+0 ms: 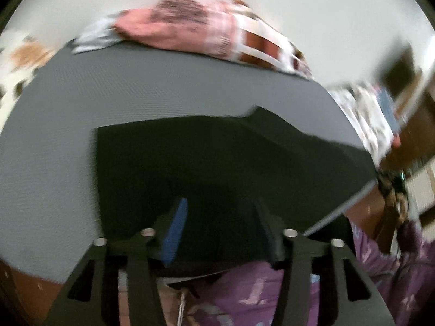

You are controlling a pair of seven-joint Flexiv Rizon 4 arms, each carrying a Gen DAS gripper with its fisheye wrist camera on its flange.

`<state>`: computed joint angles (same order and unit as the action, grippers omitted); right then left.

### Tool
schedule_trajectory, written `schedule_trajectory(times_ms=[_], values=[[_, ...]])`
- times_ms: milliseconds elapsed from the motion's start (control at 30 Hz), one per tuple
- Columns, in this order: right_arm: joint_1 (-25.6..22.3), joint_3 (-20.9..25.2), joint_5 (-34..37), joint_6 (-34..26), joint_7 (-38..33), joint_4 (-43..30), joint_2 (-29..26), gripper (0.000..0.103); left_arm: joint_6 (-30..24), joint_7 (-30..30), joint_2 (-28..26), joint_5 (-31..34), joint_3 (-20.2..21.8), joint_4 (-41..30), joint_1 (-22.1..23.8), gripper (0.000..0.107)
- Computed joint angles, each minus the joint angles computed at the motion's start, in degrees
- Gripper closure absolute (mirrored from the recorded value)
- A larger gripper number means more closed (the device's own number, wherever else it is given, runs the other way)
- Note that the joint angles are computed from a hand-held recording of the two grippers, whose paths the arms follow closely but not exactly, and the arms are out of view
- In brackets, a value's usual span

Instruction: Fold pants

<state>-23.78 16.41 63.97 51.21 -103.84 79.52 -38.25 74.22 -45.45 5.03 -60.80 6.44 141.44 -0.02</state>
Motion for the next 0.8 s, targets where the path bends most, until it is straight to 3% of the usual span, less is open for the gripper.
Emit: schedule_trajectory(times_ms=[100,267,400,500,567,667,800], values=[[-0.37,0.27,0.87,-0.27,-0.32,-0.03,0.01,0.087,-1.24,-3.96,1.38,3.33,2.25,1.35,2.61,0.054],[1.09,-0.81,-0.88,0.56,1.35,1.14,1.66,0.075,-0.50,-4.48,2.80,2.17,3.02,3.64,3.31,0.054],[5.00,-3.20,-6.57,6.29,4.21,5.51,5.81,0.065,-0.22,-3.50,3.11,0.61,2.73,4.64,2.60,0.054],[6.81,-3.63,-9.93,11.01,4.77,8.43,8.63,0.065,-0.47,-4.69,2.57,1.10,2.53,4.48,2.66,0.054],[6.33,-1.84,-9.68,11.80,1.86,8.92,10.28,0.065,0.77,-2.91,2.60,-2.59,1.89,4.23,1.46,0.054],[4.27,2.21,-6.02,3.12,-6.45,4.83,10.45,0.065,1.68,1.55,2.84,-10.15,0.46,2.67,-1.22,0.054],[7.76,4.66,-7.79,-14.98,-14.64,-3.64,7.40,0.065,-0.61,-2.55,0.49,-8.30,-1.25,-0.70,-1.88,0.053]])
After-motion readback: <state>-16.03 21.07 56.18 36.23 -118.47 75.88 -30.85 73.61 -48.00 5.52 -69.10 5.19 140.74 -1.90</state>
